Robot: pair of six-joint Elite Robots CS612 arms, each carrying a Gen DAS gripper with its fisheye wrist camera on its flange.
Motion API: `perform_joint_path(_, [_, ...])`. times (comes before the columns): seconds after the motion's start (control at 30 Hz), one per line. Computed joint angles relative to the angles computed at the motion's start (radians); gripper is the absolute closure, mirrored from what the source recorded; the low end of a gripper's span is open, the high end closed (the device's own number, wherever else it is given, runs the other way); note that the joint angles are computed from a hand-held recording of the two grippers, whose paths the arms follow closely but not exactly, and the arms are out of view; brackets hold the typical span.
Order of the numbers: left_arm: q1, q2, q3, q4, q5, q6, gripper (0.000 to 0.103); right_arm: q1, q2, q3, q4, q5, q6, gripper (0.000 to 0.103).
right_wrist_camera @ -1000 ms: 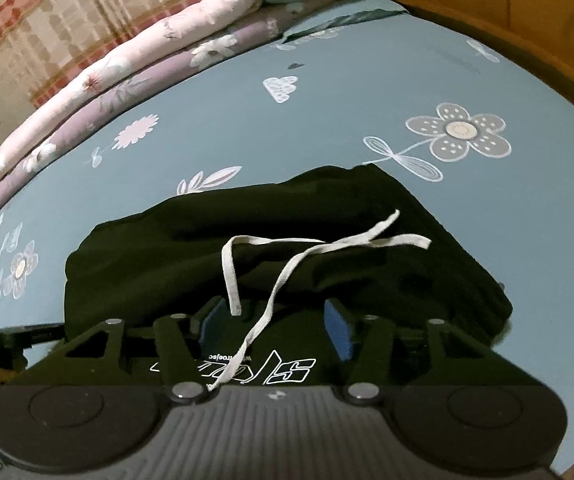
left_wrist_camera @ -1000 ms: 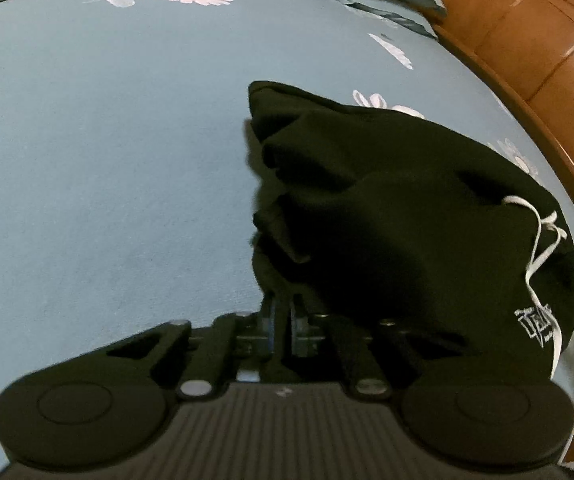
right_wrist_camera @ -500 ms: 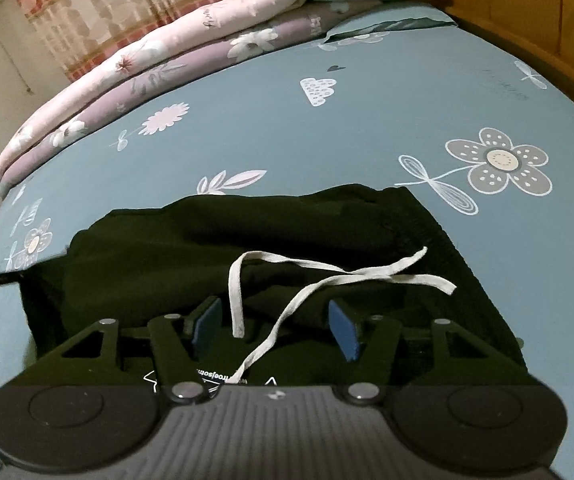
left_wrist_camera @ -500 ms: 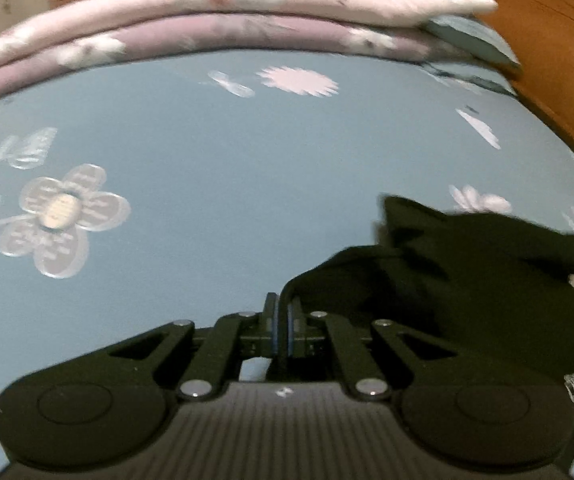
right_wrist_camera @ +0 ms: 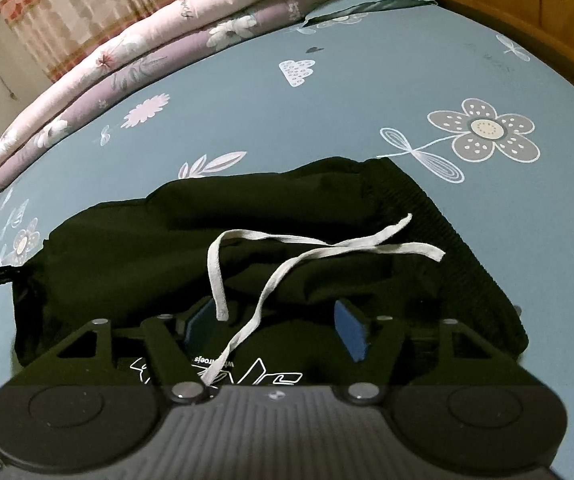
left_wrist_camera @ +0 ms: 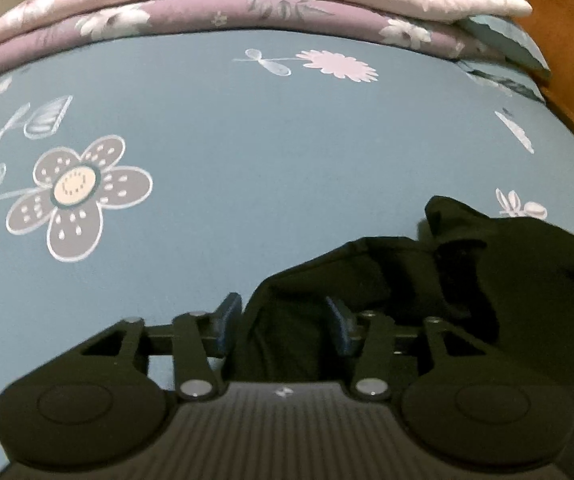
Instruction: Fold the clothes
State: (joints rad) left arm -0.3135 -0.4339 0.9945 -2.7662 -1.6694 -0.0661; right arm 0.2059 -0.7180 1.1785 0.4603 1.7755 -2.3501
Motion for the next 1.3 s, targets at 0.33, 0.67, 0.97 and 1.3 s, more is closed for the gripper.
perform_joint_path(0.33, [0.015,0.005,0.049,-0.040,0.003,-0.067,0.043,-0.006,0.063,-0.127,0.084,-0.035,-0.106,0.033])
perform_joint_path(0.67, [0.015,-0.006,0.049,-0.046,-0.043,-0.045,0.099,-0.008,0.126,-0.255,0.124,-0.074,-0.185,0.033])
perform_joint_path(0.97, [0.034,0.024,-0.103,-0.015,0.141,0.012,0.100,-0.004,0.112,-0.223,0.123,-0.032,-0.146,0.033])
perform_joint_path(1.3, [0.051,0.102,-0.304,0.121,0.293,0.044,0.099,-0.003,0.102,-0.207,0.130,0.004,-0.122,0.033])
